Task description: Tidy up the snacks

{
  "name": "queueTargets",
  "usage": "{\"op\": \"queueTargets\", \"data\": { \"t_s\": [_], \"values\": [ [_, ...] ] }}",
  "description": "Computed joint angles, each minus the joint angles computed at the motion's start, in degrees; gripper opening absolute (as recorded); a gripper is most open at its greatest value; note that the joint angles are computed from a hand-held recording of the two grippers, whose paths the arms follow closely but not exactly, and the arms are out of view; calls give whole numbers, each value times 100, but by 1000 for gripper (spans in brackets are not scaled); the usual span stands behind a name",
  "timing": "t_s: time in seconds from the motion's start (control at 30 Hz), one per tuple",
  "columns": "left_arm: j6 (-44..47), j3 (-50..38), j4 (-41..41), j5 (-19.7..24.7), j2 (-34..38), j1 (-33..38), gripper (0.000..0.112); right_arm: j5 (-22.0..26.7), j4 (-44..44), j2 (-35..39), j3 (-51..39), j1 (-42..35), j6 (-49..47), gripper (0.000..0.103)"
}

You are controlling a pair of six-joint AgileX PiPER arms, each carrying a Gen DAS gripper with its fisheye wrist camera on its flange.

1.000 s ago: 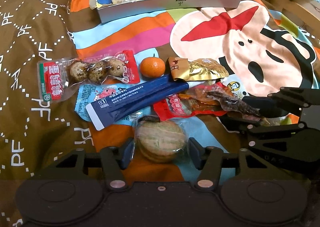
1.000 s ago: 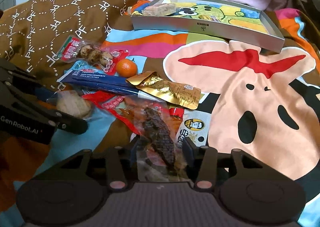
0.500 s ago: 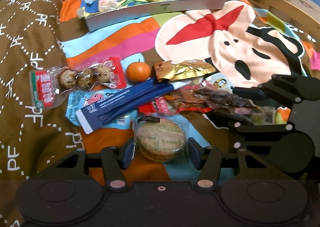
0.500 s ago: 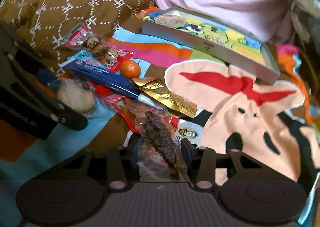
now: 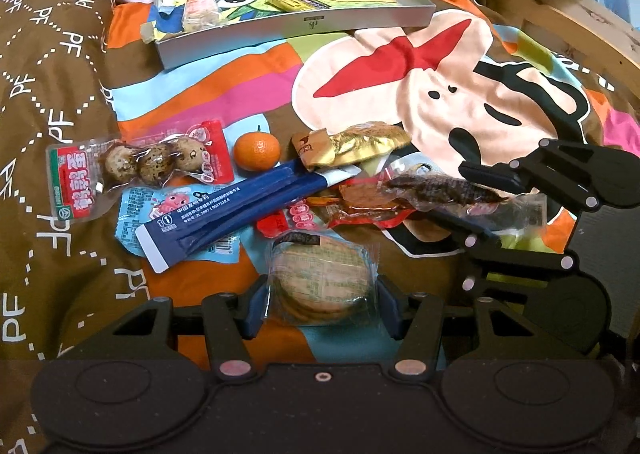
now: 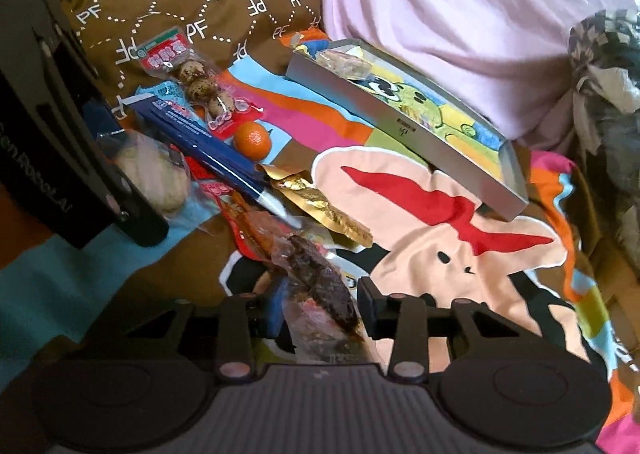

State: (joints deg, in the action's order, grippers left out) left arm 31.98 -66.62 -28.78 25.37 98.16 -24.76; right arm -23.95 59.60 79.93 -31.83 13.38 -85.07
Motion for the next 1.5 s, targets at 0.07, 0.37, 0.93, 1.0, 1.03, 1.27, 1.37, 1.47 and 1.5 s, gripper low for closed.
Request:
{"op": "queueTargets", "data": {
  "t_s": [0.07,0.37,0.93,1.0,1.03,1.27,1.37,1.47,1.5],
  "values": [
    [22,4,-34,11,-4,3,57,60,264,41,-62,-21,-255,21],
    [61,65,-109,-74,-47,-12,57,-324,46,128,58,147,-215,16],
    [475,234,-786,-200,-233,11,56,-1237,-1118,-209,585,316,90,13],
    [592,289,-902,-263,-270,10,56,-1232,-1199,-207,575,290,144,13],
    [728,342,-1033,-343,-310,5,56,-1232,-1268,-214,582,273,212,13],
    [1057,334,-1664,-615,-362,86,49,-1425,-1873,-92,553,168,705,13],
    [519,14,-1373,-475,-131,157,49,-1355,-1963,23,428,82,789,13],
    [-29,-100,-802,-441,3,106,51,-1334,-2047,88,396,52,872,13],
    [-71,-92,-733,-414,8,103,53,-1301,-2070,90,396,40,890,13]
  ]
}}
